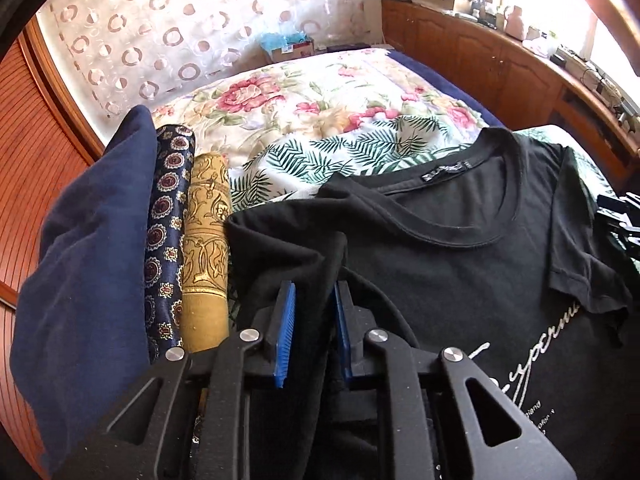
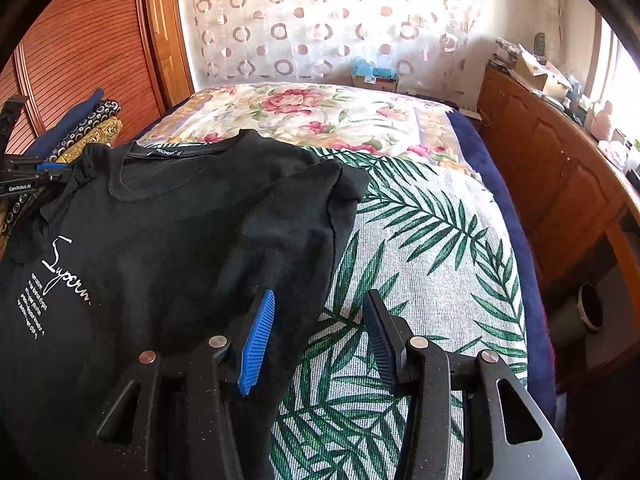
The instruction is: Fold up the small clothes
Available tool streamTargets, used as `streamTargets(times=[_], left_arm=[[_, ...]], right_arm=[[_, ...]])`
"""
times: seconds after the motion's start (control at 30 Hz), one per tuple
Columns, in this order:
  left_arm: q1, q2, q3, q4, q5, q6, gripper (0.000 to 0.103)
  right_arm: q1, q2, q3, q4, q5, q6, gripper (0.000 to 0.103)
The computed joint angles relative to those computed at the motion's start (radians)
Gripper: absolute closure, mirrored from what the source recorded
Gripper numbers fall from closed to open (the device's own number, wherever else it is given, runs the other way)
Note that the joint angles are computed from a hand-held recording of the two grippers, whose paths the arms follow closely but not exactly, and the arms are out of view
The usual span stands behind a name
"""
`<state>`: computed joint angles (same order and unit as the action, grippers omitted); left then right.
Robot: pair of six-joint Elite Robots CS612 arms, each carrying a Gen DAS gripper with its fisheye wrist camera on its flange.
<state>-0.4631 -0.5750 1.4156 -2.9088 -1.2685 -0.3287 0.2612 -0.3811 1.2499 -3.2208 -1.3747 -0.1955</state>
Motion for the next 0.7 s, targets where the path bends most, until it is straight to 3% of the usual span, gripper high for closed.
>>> streamTargets(times=[0.17, 0.5, 0.53, 0.57, 0.7], left_arm=[[0.002, -0.01, 0.018, -0.016, -0.012, -0.003, 0.082], [0.009, 0.013, -0.032, 0.056, 0.017, -0.001, 0.082], [0.011, 0.014, -0.033, 0.053, 0.003, -0.002, 0.092], [0.012, 0.011, -0.029, 0.042, -0.003, -0.002, 0.101], [-0.007, -0.028, 0.042, -0.111, 0.117, -0.026, 0.101]], right_arm=[[0.0, -0.001, 0.002, 0.0, 0.0, 0.0, 0.055], [0.0, -0.003, 0.006, -0.003, -0.003, -0.002, 0.055], [0.0, -0.003, 0.006, -0.002, -0.002, -0.002, 0.055], [0.0, -0.003, 0.006, -0.002, -0.002, -0.002, 0.055], [0.0, -0.003, 0.006, -0.003, -0.001, -0.002, 0.055]])
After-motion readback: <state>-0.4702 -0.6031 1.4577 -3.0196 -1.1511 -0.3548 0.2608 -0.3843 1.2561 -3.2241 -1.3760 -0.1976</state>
